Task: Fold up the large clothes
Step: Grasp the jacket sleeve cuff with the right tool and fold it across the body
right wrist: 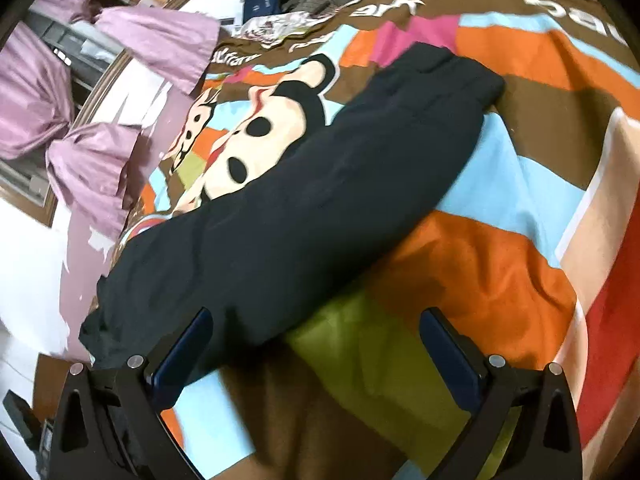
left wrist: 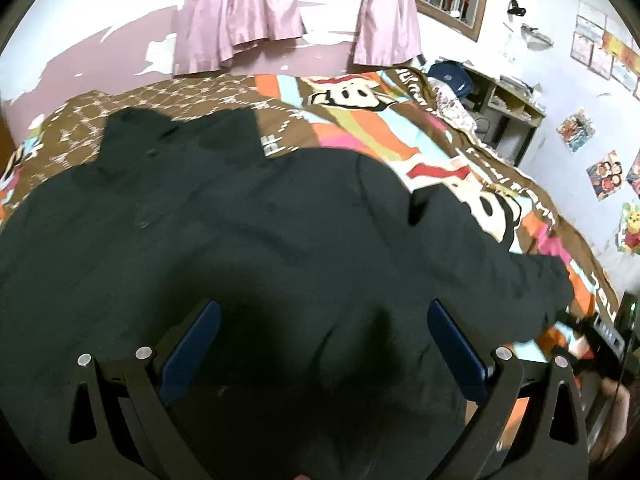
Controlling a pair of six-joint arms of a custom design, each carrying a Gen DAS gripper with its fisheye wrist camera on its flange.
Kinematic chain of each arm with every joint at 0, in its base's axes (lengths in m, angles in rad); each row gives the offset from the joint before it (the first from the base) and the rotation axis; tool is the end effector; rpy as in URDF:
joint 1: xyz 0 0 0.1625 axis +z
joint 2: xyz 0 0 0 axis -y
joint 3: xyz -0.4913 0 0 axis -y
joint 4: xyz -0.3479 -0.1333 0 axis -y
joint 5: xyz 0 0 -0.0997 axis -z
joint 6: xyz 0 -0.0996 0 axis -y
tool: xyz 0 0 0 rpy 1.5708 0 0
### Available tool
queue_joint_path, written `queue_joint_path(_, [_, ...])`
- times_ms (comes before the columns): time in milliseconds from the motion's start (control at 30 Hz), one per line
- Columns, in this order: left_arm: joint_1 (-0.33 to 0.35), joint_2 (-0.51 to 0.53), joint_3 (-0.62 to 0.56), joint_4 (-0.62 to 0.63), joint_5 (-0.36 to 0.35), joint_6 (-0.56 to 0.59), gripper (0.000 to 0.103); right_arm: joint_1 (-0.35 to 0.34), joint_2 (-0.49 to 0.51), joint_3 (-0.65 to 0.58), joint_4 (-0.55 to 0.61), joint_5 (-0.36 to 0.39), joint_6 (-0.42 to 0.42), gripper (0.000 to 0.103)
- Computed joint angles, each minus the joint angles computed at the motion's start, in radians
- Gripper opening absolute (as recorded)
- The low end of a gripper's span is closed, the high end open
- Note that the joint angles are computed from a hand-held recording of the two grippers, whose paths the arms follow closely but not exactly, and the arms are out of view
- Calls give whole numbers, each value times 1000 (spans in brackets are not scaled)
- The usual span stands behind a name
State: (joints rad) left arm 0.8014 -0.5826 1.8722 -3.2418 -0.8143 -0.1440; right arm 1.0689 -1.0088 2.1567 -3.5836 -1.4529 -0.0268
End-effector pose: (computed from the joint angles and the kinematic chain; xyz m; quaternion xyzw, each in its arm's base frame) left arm -0.2909 -0.5902 0.0685 0.2141 0.8898 -0.3180 0.2478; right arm -0.1348 -0.5471 0.2727 -0.1893 -0.8867 0.4178 0.0577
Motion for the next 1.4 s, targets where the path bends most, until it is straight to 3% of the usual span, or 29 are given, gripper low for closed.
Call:
queue_joint_path(100, [21,56,-46,-48,-14,89,101,-32,11,10,-23,58,39,103])
queue_joint_path(200, [41,103,-72,-2,10,115,102,-52,22,19,-75,112,25,103])
queue_joint_path(267, [51,116,-58,-60,2,146,102,-62,24,19,-92,154,31,98])
queue_joint_path(433, [73,109,-43,-82,-45,135,102,-50,35,-34,-36,160,106,90])
queue_joint_path(500, [71,110,-48,-66,-39,131,102,-43,40,-52,-25,138,167,55])
queue_joint_path(567, [71,110,-48,-62,-42,127,102,-31,39,-63,-24,120,230,30])
queue_joint_path(667, [68,106,-47,-55,-55,115,102,29,8,-68,-11,4,223,21])
queue_joint_path(867, [80,64,60,-264,-165,107,102,180,-61,-102,-7,-180,103,13])
queue_joint_path(967, [75,8,121,-289,-186,33,101,277,-65,-119,-56,-273,-16,11])
queue_joint_path(1167, [49,-167,248,-157,-127,-159,101,491,40,-161,-293,-427,-339,9])
queue_joint_path(1233, [40,-232,313,-174,-117,-168,101,551,86,-169,-353,-435,-453,9])
queue_joint_path(1400, [15,-396,434,-116,-8,-230,101,682,270,-182,-572,-417,-804,9])
